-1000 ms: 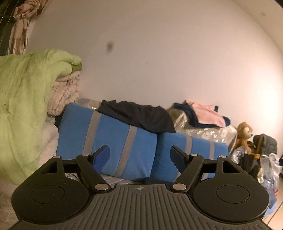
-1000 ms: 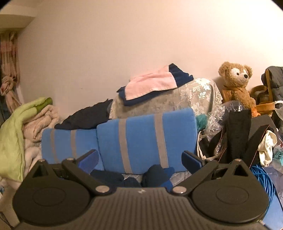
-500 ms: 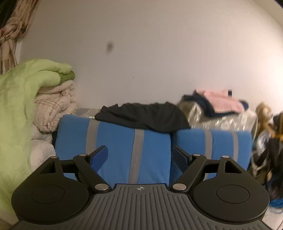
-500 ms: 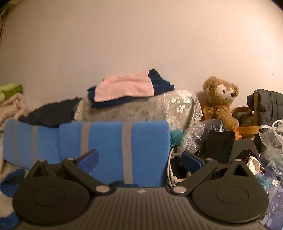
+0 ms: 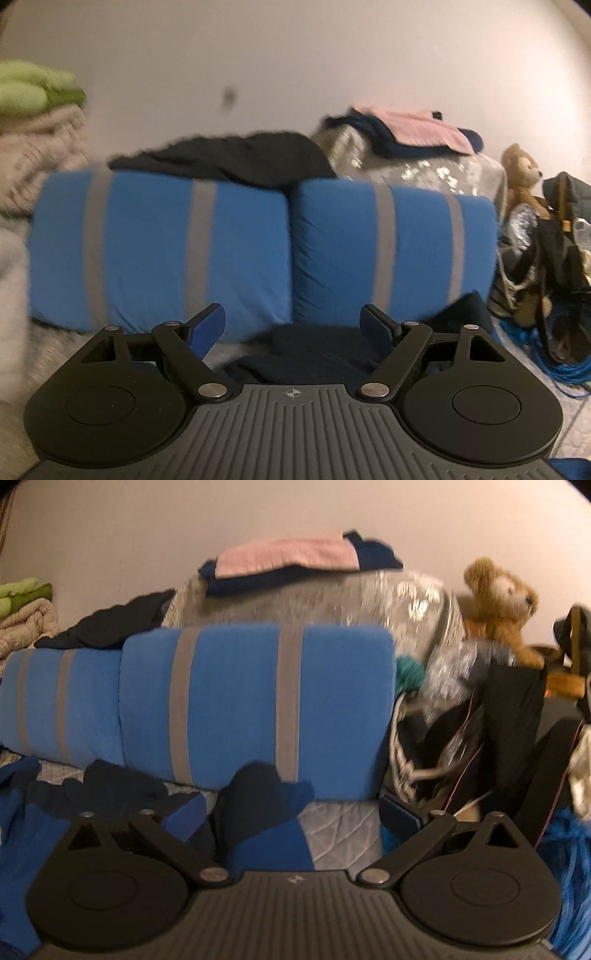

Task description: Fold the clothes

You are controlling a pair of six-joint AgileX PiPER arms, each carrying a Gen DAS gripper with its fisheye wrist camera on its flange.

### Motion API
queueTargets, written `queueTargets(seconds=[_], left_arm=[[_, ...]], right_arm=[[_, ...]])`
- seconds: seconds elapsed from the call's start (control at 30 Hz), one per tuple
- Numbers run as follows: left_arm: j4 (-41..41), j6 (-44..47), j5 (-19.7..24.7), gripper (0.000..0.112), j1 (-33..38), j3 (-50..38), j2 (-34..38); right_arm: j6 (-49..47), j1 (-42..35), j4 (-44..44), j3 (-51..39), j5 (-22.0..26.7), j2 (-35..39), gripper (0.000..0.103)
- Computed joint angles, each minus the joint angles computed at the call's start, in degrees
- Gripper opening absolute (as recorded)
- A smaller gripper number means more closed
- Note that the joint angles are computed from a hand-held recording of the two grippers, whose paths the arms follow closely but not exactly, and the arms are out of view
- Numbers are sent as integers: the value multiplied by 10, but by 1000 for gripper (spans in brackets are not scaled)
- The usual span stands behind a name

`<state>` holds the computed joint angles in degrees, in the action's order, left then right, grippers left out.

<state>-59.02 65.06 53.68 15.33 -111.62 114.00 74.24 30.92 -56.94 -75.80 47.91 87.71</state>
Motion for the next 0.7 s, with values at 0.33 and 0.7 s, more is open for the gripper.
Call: queueTargets(seconds=[0.33, 0.7], left_arm=[[-36, 50, -42, 81, -59, 115, 13], [-68, 49, 20, 81, -56, 100, 98]], right_arm=[[102, -50, -45, 48, -110, 78, 103], [223, -110, -140, 50, -206, 183, 103]])
